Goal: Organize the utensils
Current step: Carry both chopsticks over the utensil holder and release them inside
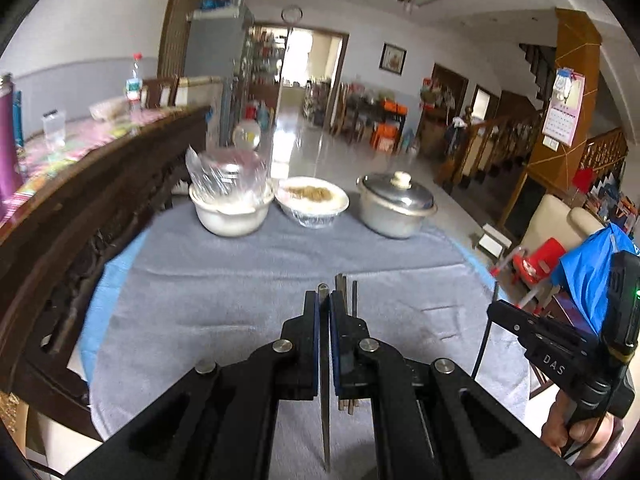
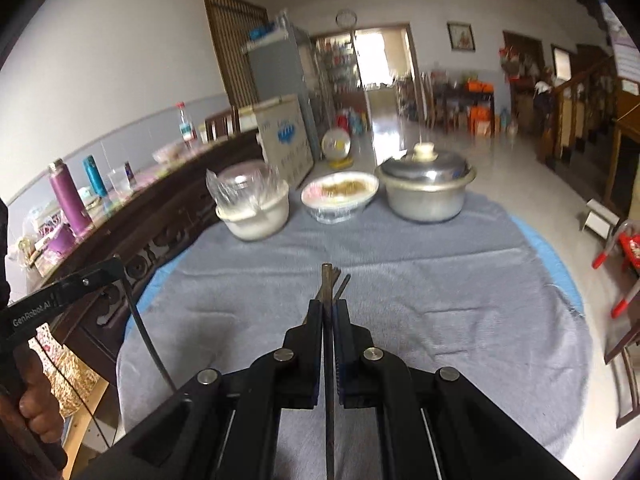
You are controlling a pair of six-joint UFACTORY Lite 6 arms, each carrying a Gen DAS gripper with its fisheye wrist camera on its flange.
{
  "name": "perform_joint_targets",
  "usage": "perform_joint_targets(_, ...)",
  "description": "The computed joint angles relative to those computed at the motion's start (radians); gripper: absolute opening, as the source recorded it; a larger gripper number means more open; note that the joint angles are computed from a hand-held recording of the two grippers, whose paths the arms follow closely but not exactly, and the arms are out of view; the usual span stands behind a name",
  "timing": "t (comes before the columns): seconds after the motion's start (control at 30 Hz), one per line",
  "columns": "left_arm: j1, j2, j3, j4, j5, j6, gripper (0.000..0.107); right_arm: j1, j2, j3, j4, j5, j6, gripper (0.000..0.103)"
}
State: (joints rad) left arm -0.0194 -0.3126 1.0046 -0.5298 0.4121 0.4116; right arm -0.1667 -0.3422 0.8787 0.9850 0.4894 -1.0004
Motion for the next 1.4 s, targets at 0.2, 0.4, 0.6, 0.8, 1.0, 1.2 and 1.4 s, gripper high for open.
perform_joint_targets(0.2, -0.031, -0.205, -0.099, 0.140, 0.003, -0.179, 0.005, -0.070, -0.266, -0.158, 0.107, 0.041, -0.055, 0.006)
perform_joint_targets(0.4, -0.030, -0.320, -0.088, 0.227, 0.038, -0.278, 0.005, -0.107, -0.422, -0.189, 0.114, 0.062, -0.026, 0.006)
perform_joint_targets(0.6, -0.039, -0.404, -0.042, 0.243, 0.083, -0.316, 0.005, -0.182, -0.566, -0.171, 0.134, 0.162, -0.011, 0.006)
perform_joint_targets(0.8, -0.074, -0.479, 0.006, 0.257, 0.114, -0.351, 0.005, -0.406, -0.656, -0.129, 0.252, 0.436, -0.049, 0.006)
perform_joint_targets(1.0, -0.169, -0.518, 0.034, 0.309, 0.132, -0.428, 0.005, -0.750, -0.703, -0.097, 0.386, 0.814, -0.096, 0.006)
perform_joint_targets(1.2, -0.352, -0.527, -0.006, 0.593, 0.116, -0.703, 0.005, -0.730, -0.731, -0.127, 0.335, 0.827, -0.101, 0.006)
perform_joint_targets(1.4, -0.376, -0.499, -0.060, 0.618, 0.122, -0.757, 0.005, -0.505, -0.718, -0.182, 0.205, 0.625, -0.056, 0.006)
